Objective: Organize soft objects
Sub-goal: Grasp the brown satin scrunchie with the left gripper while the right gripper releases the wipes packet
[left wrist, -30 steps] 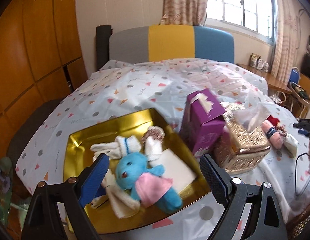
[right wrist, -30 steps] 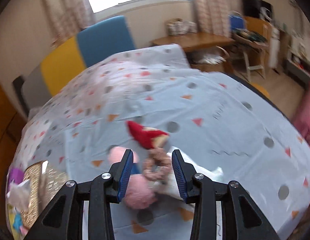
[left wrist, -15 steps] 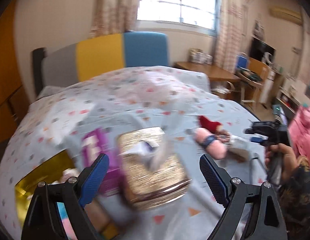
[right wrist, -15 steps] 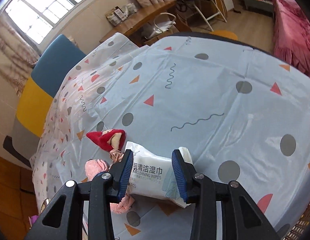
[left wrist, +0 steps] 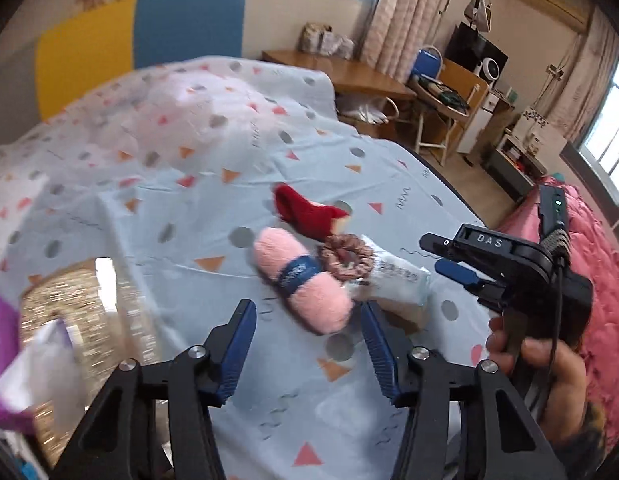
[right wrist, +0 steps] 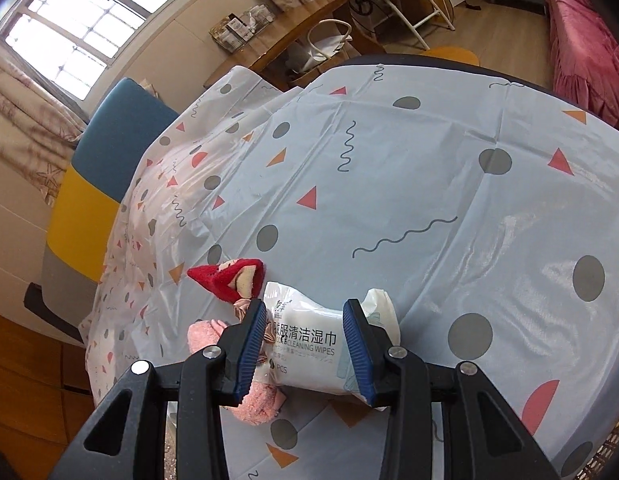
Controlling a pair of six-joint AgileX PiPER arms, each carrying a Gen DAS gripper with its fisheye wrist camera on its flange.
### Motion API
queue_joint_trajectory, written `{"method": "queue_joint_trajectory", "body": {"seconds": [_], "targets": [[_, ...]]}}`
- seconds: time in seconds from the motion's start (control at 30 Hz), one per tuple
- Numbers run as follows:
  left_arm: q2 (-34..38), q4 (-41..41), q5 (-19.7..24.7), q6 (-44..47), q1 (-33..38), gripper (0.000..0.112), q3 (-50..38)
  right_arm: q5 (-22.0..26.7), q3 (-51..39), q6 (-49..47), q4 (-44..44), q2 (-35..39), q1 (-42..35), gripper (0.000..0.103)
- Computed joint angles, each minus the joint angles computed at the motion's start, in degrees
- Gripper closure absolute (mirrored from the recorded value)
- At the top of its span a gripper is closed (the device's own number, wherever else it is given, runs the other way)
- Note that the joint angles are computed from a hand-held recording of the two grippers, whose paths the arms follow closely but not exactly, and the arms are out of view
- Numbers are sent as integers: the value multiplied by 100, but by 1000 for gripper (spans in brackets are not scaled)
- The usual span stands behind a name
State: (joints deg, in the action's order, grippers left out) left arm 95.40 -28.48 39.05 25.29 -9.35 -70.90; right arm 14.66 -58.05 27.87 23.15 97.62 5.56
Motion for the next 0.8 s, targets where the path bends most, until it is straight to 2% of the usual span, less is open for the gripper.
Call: {"method": "queue_joint_trajectory", "body": {"seconds": [0.07, 0.17, 0.27, 0.33, 0.43, 0.53, 0.57, 0.63, 0.67, 0.7, 0.73, 0.8], "targets": [[478, -215, 247, -55, -151, 58, -441, -36, 45, -594, 626, -23, -82, 63], [1147, 90, 354, -609, -485, 55, -1139, -46, 101, -1177, 1279, -37, -158, 63], [1767, 223, 645, -1028, -629, 42, -1844, 39, 125, -2010, 2156, -8, -240, 63], [2172, 190, 840, -1312, -667, 35, -2335, 69, 139, -2354, 2512, -7, -280, 63], [2731, 343, 1070, -1755, -731, 30, -3058, 13, 213, -2764, 2991, -37, -313, 62], [3186, 327, 1282, -1963, -746, 29, -3648, 57, 253, -3026, 3298, -34, -367, 62], [3332, 365, 1374, -1977, -774, 32, -3847, 75, 265, -3182, 3472, -27, -394, 62], [3555, 609, 1564, -2026, -870, 52, -4157, 50, 264, -3076, 3379, -23, -403, 62], [3693, 619, 1738, -1955, -887, 77, -4326, 57, 262, -3075, 3392, -14, -409, 62], [3746, 568, 1788, -1879, -880, 95, -4353, 83, 255, -3160, 3465, 2, -421, 62], [3711, 603, 1718, -1854, -874, 100, -4248, 97, 242, -3150, 3443, 20, -419, 62], [3548, 204, 1571, -1568, -726, 101, -3916, 87, 226, -3002, 3286, 34, -403, 62]]}}
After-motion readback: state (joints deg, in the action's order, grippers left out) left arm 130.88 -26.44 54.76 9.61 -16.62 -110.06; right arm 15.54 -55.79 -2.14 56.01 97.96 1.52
